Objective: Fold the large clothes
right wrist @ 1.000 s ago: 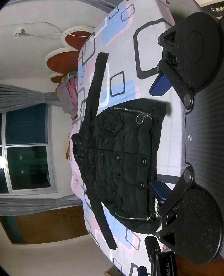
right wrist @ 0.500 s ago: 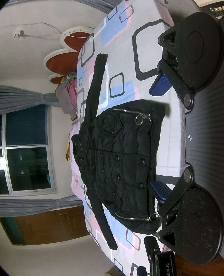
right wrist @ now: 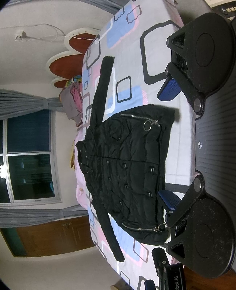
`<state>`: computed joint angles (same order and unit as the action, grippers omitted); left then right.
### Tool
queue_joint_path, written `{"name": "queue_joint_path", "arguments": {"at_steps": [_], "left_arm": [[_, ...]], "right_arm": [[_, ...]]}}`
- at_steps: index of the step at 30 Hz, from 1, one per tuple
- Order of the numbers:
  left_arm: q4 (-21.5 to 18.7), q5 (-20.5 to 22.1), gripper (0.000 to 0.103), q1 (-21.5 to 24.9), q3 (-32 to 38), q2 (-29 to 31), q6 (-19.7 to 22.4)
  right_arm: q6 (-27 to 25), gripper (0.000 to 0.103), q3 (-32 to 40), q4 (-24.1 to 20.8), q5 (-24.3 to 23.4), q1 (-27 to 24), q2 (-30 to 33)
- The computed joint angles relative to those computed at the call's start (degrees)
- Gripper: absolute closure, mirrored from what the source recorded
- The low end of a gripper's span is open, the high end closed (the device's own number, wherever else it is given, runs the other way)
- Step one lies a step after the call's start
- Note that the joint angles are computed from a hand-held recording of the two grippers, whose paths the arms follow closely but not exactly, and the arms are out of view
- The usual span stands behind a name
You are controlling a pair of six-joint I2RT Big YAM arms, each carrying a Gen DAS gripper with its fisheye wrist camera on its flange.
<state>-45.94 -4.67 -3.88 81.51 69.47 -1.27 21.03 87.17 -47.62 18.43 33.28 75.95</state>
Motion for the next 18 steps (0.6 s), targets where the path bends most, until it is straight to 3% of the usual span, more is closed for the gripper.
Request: {"name": "queue_joint_path", "arguments": {"at_steps": [18], "left_arm": [[0.3,-0.1,0.0,0.0,-0.2,-0.3,0.3]], "right_arm": [[-0.1,0.0,0.0,-0.3,0.0,0.0,-0.3]]}}
